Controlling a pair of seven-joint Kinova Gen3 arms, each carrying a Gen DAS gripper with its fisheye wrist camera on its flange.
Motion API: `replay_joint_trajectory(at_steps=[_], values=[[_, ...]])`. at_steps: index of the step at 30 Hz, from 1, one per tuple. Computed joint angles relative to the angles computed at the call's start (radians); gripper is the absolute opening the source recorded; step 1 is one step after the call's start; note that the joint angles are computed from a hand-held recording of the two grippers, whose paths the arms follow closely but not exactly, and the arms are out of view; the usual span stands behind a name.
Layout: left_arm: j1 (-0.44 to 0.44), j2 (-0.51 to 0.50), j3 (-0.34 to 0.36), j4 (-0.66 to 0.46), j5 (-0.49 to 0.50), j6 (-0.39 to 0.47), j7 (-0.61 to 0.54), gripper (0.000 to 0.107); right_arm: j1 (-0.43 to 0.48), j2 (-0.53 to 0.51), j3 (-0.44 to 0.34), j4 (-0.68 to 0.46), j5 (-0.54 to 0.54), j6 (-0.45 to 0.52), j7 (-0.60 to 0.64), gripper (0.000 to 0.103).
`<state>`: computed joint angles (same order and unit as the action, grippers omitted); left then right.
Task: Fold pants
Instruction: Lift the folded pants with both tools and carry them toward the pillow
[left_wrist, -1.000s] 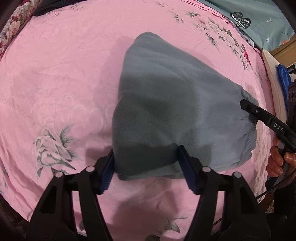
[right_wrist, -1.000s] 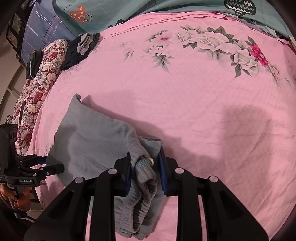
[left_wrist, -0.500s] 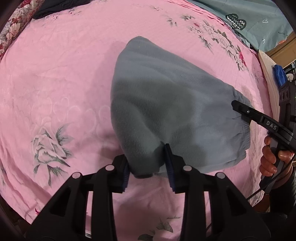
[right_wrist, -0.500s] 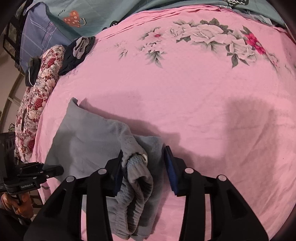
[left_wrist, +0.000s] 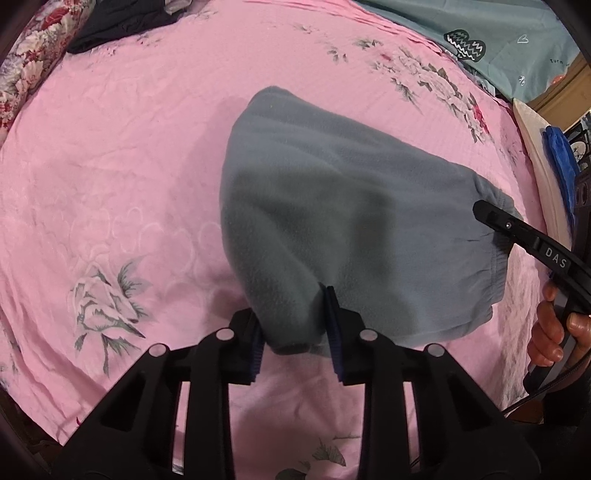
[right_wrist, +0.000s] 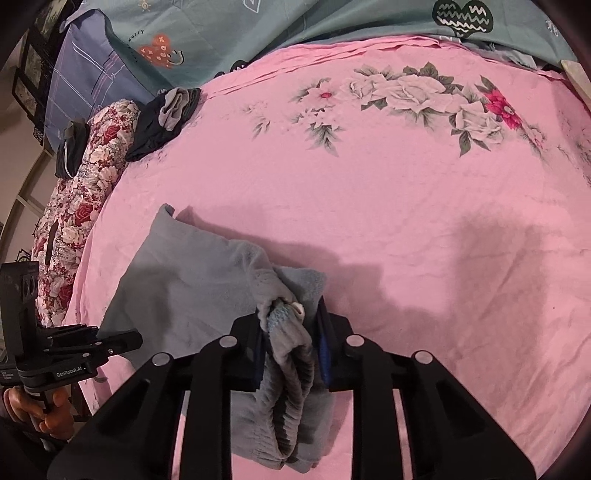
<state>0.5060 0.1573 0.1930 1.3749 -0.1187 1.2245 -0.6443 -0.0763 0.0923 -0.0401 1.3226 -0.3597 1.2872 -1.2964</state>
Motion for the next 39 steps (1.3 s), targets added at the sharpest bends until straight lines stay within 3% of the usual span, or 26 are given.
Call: replay_joint_trajectory(at_steps=[13,21,24,31,39], values=[[0.075,-0.046,0.025,-0.084,-0.194,0.104,0.027,0.028,-0.105,-0.141,-0.037,0.062,0.120,-0.149,-0.016,0.023],[0.075,-0.122,0.054,-0.082,-0.294,0.144,0.056,0.028,-0.167,-0.137,-0.063,-0.015,0.145,-0.162,-0.023,0.023],[0.043,-0.170,0.064,-0.048,-0.310,0.123,0.056,0.028,-0.197,-0.123,-0.083,-0.055,0.168,-0.164,-0.035,0.023],[-0.081,-0.264,0.051,0.034,-0.230,0.037,-0.079,0.028,-0.312,-0.065,-0.149,-0.147,0.363,-0.137,-0.199,0.023],[-0.214,-0.370,-0.056,0.131,-0.065,-0.039,-0.314,0.028,-0.483,0.028,-0.179,-0.236,0.548,-0.075,-0.383,0.023]])
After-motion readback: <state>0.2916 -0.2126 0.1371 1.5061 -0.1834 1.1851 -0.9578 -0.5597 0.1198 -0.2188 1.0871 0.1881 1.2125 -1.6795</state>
